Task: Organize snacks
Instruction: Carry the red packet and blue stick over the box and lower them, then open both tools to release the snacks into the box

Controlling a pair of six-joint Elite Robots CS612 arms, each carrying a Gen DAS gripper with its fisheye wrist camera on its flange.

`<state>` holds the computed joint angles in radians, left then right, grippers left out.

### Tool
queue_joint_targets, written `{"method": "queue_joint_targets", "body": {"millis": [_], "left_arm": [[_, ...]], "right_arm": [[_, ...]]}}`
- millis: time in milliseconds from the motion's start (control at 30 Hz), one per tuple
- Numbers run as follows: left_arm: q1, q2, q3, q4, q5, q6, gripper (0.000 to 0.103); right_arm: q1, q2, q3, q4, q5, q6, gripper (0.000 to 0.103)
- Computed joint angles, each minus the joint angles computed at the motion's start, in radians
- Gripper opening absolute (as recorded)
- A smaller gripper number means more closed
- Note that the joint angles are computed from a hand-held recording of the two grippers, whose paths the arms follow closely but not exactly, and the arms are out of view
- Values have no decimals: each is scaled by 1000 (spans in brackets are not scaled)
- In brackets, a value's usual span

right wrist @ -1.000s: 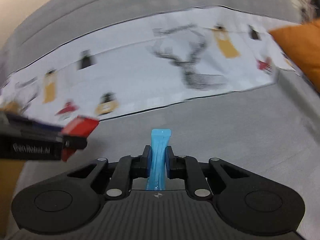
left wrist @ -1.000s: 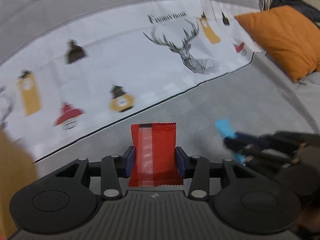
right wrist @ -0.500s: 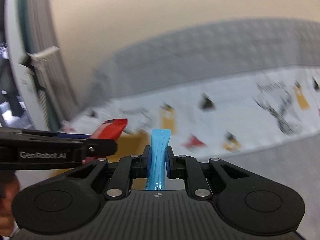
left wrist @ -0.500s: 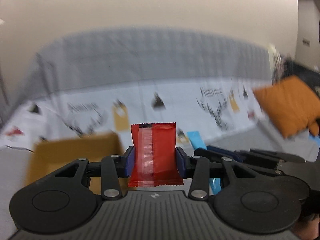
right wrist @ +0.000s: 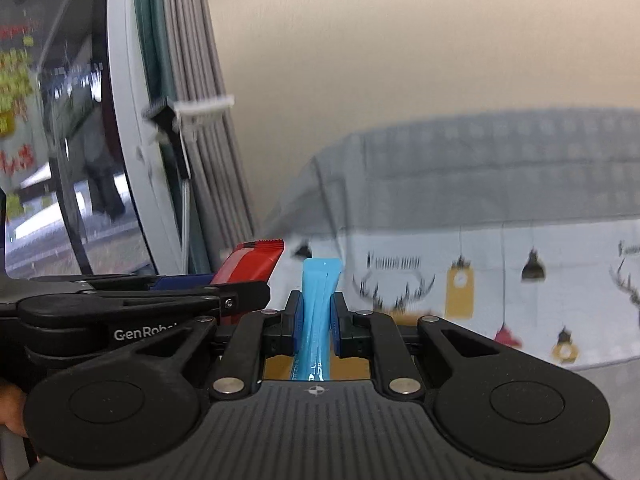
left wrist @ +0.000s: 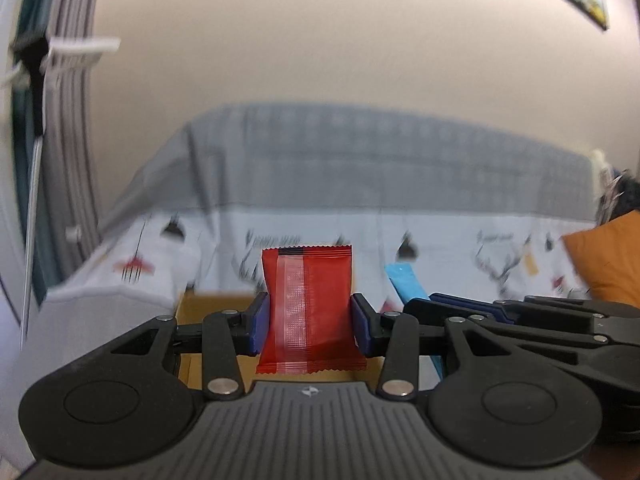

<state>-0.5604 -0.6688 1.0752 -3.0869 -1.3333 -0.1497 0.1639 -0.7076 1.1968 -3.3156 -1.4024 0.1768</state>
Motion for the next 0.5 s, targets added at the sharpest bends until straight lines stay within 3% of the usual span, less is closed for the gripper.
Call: {"method": "queue_joint_targets", "body": {"millis": [167,300,500], "left_arm": [[29,32,-6,130,-40,-53,48],[58,65,-42,272,-121,-108,48],[76,72,-46,297,-143,-107,48]], "right_arm": [[11,55,-60,155,-3,6,15],[22,87,-95,252,-24,6,15],[29,123,-142,321,-37,14,15]]}}
